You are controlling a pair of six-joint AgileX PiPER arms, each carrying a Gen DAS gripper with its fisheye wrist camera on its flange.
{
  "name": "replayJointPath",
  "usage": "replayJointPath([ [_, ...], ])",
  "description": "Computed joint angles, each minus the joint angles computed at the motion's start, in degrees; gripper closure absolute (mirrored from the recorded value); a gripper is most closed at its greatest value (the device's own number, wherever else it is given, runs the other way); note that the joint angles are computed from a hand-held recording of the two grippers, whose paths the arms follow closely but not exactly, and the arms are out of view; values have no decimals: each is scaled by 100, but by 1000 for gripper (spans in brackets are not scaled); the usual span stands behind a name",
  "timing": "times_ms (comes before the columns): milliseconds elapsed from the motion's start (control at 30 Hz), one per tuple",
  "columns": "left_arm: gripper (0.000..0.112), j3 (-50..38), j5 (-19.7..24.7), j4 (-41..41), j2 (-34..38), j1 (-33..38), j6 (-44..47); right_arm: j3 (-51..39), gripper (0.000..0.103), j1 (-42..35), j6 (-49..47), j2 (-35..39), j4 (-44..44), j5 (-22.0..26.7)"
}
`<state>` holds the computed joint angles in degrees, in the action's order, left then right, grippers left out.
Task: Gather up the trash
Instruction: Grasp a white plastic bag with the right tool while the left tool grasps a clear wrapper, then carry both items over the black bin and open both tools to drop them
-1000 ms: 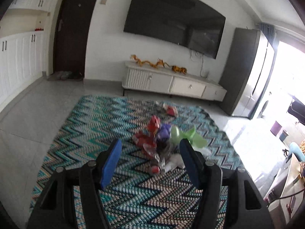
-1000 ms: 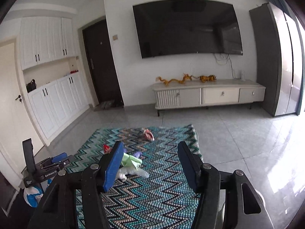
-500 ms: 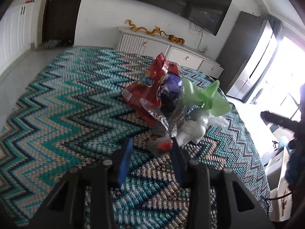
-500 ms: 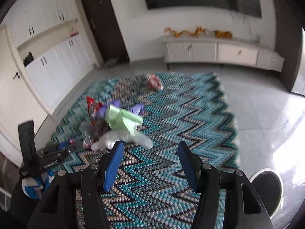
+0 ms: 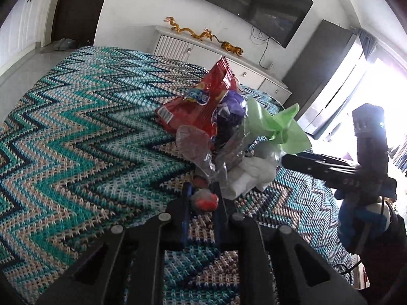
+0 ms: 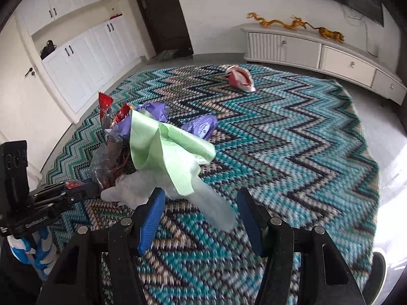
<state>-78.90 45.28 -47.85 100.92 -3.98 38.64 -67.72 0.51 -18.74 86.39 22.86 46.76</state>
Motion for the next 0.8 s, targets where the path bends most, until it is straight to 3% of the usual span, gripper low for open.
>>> replayJointPath([
  [33,99,12,-15,64,-26,-20,-43,-9,48,6,-81,79,72,-1],
  [167,100,108,-192,203,-124,-109,-173,67,86,-20,-327,169,384,4],
  [200,100,94,-211,236,-125,-120,-229,134,91,-20,-334,113,391,-19],
  [367,102,321,-366,267,-370,-117,-319,504,93,-125,-385,-429,473,43],
  [533,103,916,-319,-193,-886,54,35,862,93,-294,-427,-1193,535,443],
  [800,103,1475,-307,-178,-1957,22,55,1109,93,-575,-344,-2489,585,1079],
])
